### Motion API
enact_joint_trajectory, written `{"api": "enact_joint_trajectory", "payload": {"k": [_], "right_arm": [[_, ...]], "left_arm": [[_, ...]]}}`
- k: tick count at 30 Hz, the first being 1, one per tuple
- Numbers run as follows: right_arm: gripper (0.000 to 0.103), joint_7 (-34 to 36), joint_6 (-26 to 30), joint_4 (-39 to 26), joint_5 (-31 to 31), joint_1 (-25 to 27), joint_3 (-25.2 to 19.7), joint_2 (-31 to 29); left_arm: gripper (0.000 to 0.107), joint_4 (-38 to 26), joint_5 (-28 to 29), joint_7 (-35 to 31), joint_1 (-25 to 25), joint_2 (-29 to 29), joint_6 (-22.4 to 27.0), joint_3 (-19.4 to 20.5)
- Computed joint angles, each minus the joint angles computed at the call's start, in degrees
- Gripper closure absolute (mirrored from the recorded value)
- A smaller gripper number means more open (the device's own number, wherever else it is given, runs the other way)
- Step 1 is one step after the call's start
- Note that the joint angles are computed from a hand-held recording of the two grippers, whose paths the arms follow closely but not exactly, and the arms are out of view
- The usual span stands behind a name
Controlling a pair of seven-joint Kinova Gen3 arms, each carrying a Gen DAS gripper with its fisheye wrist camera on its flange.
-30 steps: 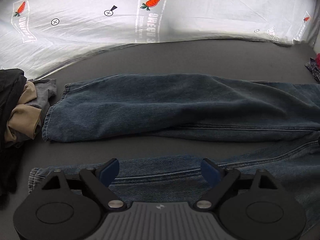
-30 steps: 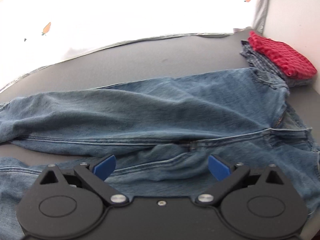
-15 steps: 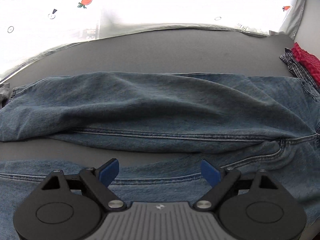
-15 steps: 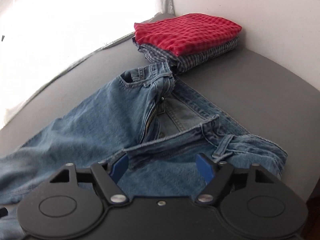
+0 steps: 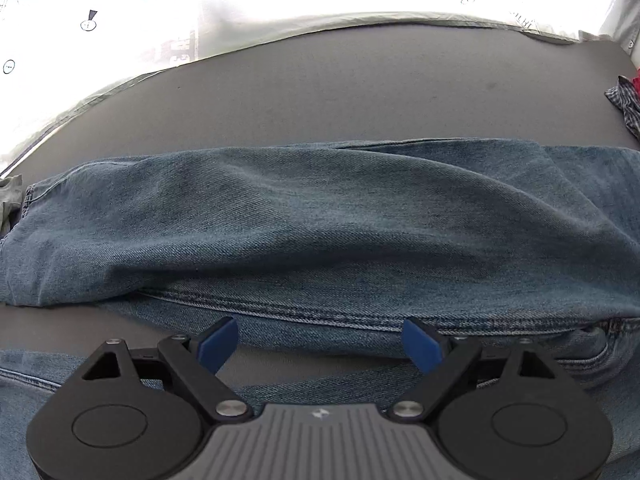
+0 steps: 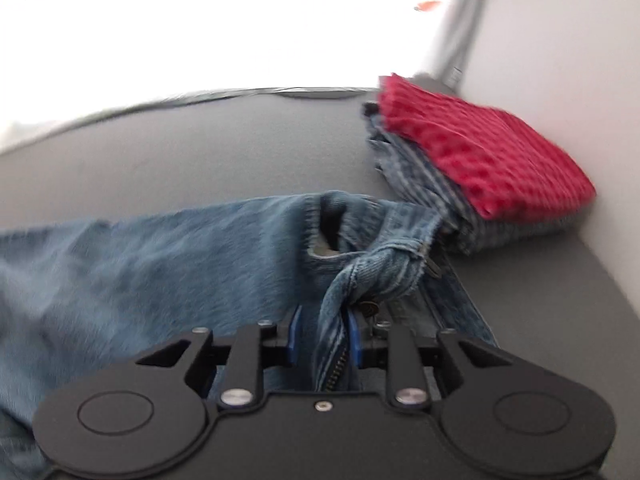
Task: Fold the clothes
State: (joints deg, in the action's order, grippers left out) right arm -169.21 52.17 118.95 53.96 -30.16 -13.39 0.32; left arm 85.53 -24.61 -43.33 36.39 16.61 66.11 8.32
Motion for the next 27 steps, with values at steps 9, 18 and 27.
{"api": "enact_joint_trajectory", "payload": {"k": [9,18,27], "right_arm": [[0.059,-6.7,-5.6,4.4,-4.3,5.2,1.6,-10.4],[0.059,-3.0,-6.4,6.1,-5.1,14.6,2.6,-8.7],[0.059,-3.7,-10.5,2.9,-0.3,12.6,-2.5,-4.6]], "left_arm": [[0.018,-1.4,1.4,-3.3,0.1,0.7,0.5,0.2],[0.018,-1.4,2.4,-3.0,0.1,0.4,1.2,0.4],[0.018,-1.0,1.2,-2.7,1.6,0.4,2.1,0.8]]}}
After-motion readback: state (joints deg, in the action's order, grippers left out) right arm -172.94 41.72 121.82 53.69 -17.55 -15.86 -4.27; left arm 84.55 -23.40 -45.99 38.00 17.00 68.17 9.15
